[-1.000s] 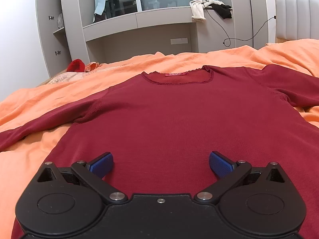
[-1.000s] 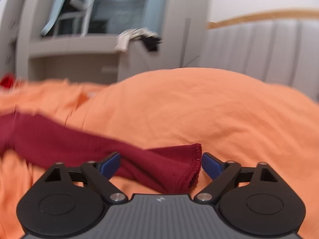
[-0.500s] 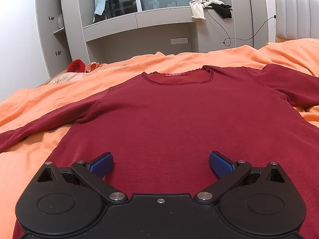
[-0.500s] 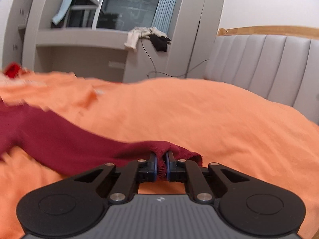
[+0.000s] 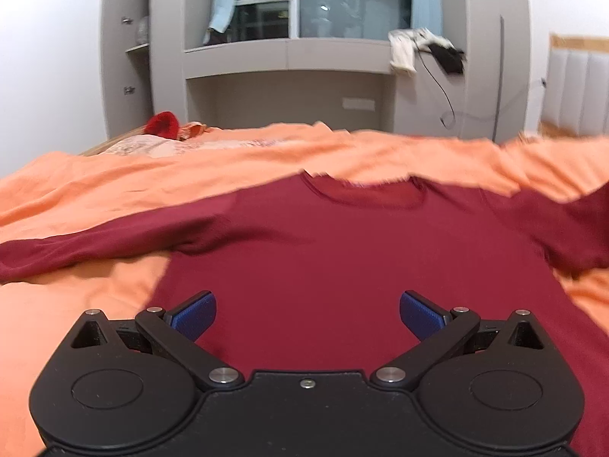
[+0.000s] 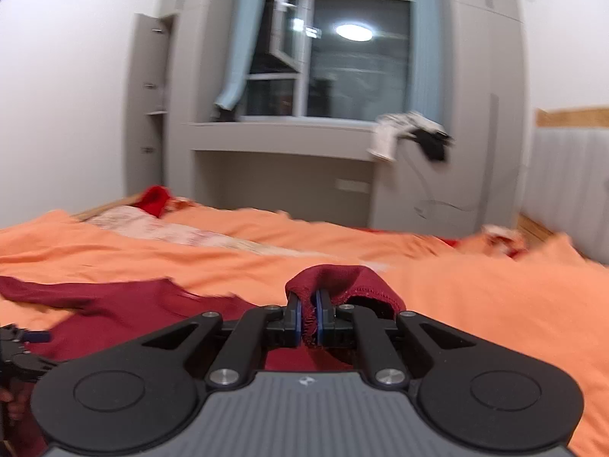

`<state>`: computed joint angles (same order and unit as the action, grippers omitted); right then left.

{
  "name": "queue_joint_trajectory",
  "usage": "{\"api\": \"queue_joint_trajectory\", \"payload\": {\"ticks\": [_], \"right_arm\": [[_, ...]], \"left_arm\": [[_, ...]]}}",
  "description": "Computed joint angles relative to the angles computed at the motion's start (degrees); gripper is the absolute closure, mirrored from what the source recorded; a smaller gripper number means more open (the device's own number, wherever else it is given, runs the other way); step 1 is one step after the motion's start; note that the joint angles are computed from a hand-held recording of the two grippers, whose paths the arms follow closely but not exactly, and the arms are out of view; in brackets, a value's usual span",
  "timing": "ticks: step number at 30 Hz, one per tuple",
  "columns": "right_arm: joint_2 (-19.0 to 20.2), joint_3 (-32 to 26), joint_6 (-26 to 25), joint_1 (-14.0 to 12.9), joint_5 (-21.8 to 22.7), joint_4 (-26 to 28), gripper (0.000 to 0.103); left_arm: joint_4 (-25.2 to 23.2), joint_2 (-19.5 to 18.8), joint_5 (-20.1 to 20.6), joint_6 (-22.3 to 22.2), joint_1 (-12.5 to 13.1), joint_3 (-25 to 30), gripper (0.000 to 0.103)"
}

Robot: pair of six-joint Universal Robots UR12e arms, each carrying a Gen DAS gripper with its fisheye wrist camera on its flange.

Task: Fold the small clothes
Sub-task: 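Close the right tool on the sleeve cuff and carry it across the shirt body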

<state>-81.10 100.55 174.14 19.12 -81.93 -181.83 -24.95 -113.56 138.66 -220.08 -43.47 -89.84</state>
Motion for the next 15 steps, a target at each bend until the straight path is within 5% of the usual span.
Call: {"api": "queue_joint_trajectory", "payload": {"ticks": [8, 15], "right_arm": [[5.9, -5.54, -8.23, 6.63, 5.86, 0.37, 0.095], [11.03, -7.49, -20.67, 12.16, 4.83, 3.25, 0.095]], "left_arm": [[-4.05, 3.87, 6.84, -10.65, 1.25, -2.96, 0.0], [-10.56, 7.96, 8.61, -22.4, 2.85, -6.02, 0.0]]}}
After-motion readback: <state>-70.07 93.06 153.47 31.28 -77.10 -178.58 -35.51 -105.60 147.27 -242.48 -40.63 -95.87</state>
